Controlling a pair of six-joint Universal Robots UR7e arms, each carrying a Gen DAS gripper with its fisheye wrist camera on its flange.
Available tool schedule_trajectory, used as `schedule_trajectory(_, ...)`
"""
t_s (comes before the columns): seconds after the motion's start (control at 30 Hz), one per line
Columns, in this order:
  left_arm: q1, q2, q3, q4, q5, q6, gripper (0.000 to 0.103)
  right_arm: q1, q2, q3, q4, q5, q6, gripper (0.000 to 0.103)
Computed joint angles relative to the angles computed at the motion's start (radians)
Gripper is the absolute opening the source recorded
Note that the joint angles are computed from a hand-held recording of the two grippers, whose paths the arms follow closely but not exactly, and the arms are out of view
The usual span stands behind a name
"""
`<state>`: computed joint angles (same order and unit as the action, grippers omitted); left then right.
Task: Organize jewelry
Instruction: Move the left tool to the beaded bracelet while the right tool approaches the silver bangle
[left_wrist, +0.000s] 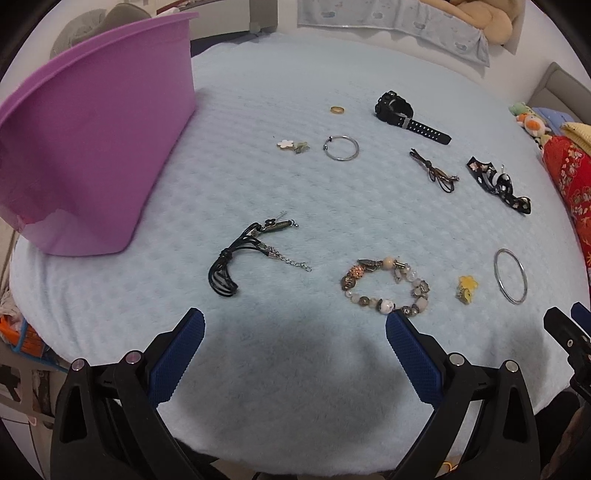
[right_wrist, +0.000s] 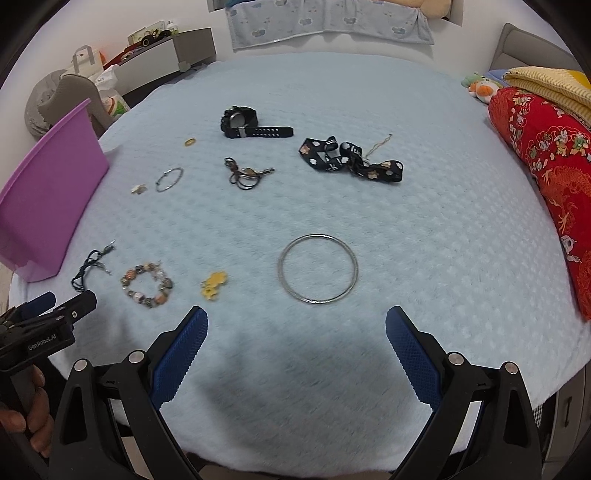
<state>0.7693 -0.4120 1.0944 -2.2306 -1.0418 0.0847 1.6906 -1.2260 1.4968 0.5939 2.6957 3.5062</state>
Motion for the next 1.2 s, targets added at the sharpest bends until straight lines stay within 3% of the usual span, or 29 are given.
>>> schedule_trajectory(0.53,-0.031,0.064,-0.007,-0.002,-0.04,-0.003,0.097,-0.109,-0.047,0.027,-0.068,-0.089,-0.13,0.093)
schedule_trajectory(1.2,-0.035,0.111,-0.03,-0.009,-0.007,-0.013,0.097,-0.196,-0.044,0.018,-0.057,-0.189,-0.168,0.093)
